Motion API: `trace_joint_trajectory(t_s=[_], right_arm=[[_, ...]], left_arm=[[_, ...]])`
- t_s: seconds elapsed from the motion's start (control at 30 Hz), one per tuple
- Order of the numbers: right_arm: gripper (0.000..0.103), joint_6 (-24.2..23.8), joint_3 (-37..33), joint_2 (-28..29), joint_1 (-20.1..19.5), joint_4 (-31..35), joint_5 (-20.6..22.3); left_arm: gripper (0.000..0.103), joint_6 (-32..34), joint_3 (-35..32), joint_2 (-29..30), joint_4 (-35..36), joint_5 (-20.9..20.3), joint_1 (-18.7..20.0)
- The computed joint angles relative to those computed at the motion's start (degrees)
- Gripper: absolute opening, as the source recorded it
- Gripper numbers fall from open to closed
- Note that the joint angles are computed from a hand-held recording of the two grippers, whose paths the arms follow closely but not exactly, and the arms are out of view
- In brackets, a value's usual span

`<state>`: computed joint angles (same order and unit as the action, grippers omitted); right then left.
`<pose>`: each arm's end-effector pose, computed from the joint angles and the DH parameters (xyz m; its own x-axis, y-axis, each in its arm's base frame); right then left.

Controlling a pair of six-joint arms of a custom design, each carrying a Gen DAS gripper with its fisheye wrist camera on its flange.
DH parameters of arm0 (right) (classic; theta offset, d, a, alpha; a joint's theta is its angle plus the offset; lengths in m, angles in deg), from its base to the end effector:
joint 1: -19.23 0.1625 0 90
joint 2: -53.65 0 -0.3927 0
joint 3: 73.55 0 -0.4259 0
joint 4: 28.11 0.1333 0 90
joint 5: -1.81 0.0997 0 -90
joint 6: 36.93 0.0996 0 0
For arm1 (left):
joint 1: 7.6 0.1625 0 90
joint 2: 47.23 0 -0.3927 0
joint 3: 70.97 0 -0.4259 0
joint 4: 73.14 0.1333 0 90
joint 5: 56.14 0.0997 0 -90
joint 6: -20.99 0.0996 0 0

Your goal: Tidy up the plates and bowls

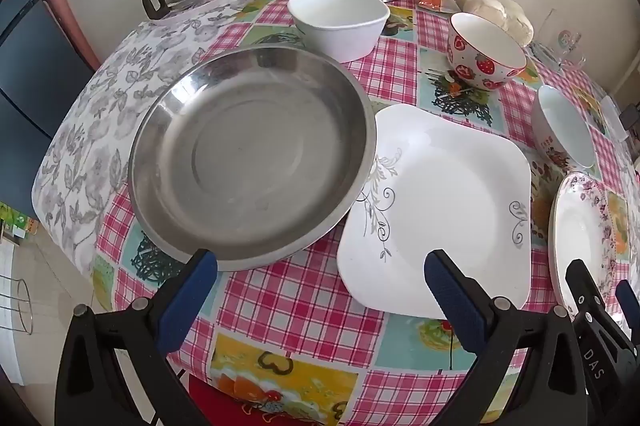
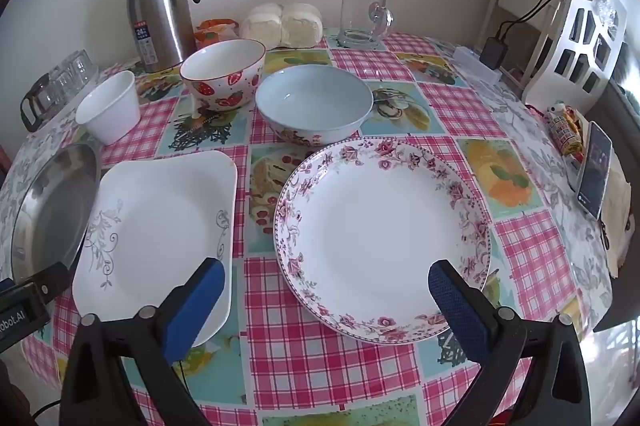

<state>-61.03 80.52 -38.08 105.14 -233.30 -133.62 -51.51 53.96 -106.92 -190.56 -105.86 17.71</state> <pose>0.0407 -0.3055 0.2150 -0.6196 0.3167 0.7182 -0.2300 0.8016 -0.5519 -0.2850 -0.3535 -0.0064 -0.6714 -0.0637 -0.7384 0.2455 0.9209 -0.3027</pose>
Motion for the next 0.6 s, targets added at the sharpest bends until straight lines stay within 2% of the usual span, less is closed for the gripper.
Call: trace_joint_trajectory(t_s=[0.2, 0.23, 0.47, 0.6], right_arm=[[0.103, -0.5, -0.1, 0.4, -0.1, -0.5, 0.0], [0.103, -0.7, -0.1, 0.5, -0.1, -0.6, 0.0], [0.103, -0.5, -0.3, 1.3, 0.5, -0.7, -0.5], [0.103, -0.5, -0.2, 1.2, 0.4, -0.7, -0.5]], left_arm=[[0.103, -0.6, -0.3, 0.4, 0.1, -0.3, 0.0], [0.103, -0.2, 0.7, -1.4, 0.4, -0.1, 0.3], [0.103, 0.1, 1.1, -2.1, 0.5, -0.2, 0.7], [0.103, -1.8, 0.5, -1.2, 1.7, -0.1, 0.4]])
